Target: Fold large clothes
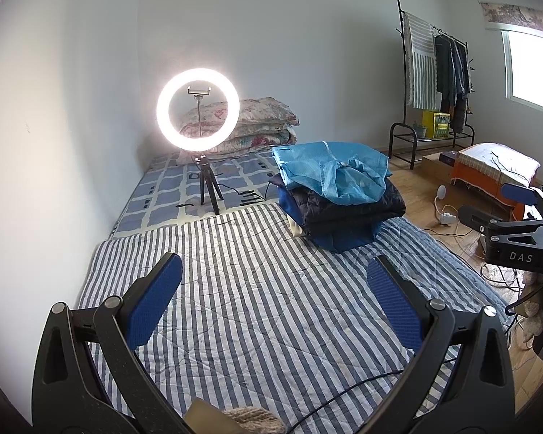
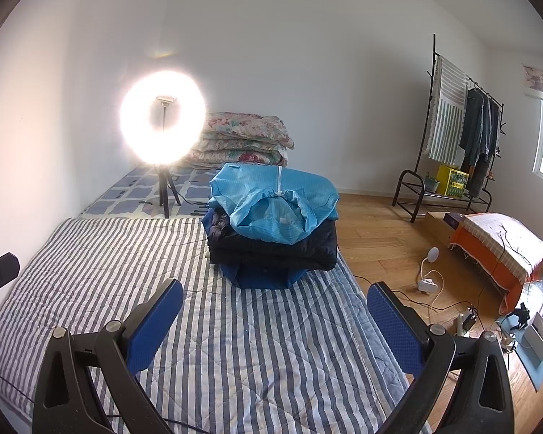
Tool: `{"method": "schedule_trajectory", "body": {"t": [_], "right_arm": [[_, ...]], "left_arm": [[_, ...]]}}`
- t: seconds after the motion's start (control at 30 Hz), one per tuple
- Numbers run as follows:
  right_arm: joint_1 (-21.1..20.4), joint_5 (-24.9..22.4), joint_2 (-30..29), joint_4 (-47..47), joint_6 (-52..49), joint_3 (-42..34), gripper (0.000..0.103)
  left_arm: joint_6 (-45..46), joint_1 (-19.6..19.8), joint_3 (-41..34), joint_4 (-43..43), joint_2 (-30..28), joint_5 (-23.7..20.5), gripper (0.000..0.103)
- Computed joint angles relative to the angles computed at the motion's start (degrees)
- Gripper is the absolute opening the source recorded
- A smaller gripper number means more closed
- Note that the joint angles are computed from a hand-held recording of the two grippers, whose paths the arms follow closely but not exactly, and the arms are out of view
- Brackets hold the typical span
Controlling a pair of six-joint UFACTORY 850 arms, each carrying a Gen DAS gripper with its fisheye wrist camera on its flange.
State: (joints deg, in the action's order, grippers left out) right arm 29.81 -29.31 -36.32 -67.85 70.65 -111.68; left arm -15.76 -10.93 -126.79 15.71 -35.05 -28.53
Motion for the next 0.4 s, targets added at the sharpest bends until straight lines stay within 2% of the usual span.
{"method": "schedule_trajectory", "body": {"t": [0.2, 0.3, 0.4], "right_arm": [[-0.08, 0.32, 0.04, 0.56, -0.77, 0.09, 0.103], [-0.11, 0.45, -0.03, 0.94, -1.13, 0.02, 0.103], [-0.17, 0.62, 0.08, 1.04, -1.2, 0.18, 0.103]], "left_arm": [[0.5, 0.05, 0.39, -0.31, 0.24, 0.31, 0.103], [-2.41, -0.09, 1.31, 3.2, 0.65, 1.23, 0.103], [-1.03, 0.27, 0.87, 1.58, 0.43, 0.84, 0.103]]}}
